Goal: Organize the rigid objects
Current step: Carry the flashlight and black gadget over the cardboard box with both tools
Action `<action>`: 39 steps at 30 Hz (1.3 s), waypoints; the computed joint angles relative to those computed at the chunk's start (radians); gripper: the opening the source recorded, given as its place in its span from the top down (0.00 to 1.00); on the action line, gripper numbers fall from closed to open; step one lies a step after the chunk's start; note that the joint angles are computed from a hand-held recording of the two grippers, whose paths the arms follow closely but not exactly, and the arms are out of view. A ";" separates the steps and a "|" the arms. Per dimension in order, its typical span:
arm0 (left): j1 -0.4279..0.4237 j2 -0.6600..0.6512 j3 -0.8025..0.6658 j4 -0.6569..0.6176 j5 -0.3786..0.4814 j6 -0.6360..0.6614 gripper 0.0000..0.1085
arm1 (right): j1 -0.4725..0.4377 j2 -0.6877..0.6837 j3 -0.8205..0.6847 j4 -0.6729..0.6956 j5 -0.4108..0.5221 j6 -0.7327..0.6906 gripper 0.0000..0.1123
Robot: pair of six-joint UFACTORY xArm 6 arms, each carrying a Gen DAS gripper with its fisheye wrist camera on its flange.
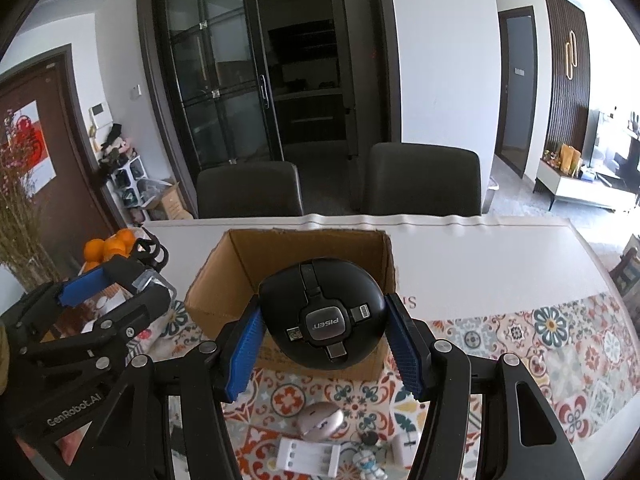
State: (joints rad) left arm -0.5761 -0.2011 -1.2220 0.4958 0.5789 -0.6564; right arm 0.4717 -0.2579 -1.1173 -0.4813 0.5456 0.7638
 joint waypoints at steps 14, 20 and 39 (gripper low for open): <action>0.046 0.182 -0.243 -0.192 0.118 0.221 0.34 | -0.050 0.176 -0.213 0.214 0.090 -0.225 0.47; 0.065 0.271 -0.359 -0.268 0.193 0.301 0.34 | -0.073 0.281 -0.346 0.307 0.171 -0.317 0.47; 0.097 0.642 -0.868 -0.416 0.550 0.433 0.34 | -0.140 0.570 -0.696 0.564 0.469 -0.496 0.47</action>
